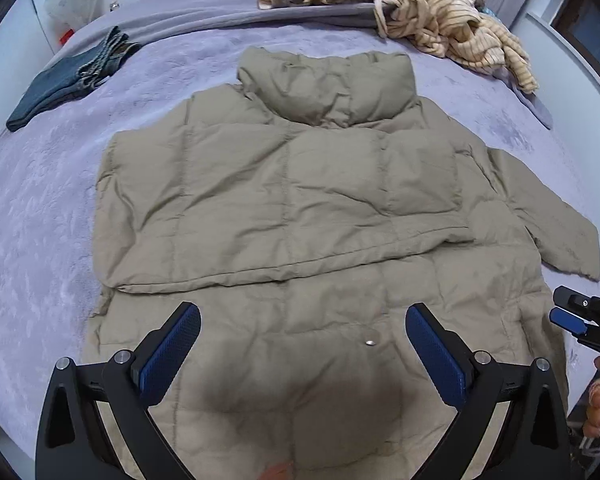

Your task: Fold large clothes

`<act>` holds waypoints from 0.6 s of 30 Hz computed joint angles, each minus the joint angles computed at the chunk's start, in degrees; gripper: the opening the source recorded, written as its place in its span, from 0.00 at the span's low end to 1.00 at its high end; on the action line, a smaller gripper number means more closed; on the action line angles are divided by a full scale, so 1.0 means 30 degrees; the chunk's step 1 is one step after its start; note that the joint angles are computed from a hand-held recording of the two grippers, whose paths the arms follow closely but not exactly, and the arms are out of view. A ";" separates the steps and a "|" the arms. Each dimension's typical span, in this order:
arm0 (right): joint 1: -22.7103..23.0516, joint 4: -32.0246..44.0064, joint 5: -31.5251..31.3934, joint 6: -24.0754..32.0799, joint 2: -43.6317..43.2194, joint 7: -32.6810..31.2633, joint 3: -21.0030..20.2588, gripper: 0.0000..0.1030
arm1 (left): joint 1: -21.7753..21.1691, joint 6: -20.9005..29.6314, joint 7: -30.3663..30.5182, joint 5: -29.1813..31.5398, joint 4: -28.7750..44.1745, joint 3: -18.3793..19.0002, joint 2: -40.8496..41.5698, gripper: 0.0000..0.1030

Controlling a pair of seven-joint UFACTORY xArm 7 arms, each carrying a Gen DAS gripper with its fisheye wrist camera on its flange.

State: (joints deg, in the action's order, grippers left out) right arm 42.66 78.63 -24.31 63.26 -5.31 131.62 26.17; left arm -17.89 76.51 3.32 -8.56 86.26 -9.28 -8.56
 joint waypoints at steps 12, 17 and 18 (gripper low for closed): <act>-0.1847 -0.8448 0.2447 -0.0149 -0.9049 0.3978 0.1129 0.88 | -0.1826 0.0480 -0.2351 0.1189 0.0977 -0.1457 0.1033 1.00; -0.2855 -1.1054 0.3606 0.0607 -1.2519 0.5228 0.1819 0.89 | -0.2451 0.0803 -0.3177 0.1859 0.1805 -0.1666 0.1960 1.00; -0.2987 -1.1659 0.4007 0.0690 -1.3264 0.5553 0.1904 0.99 | -0.2565 0.0799 -0.3272 0.2003 0.1958 -0.1684 0.2108 1.00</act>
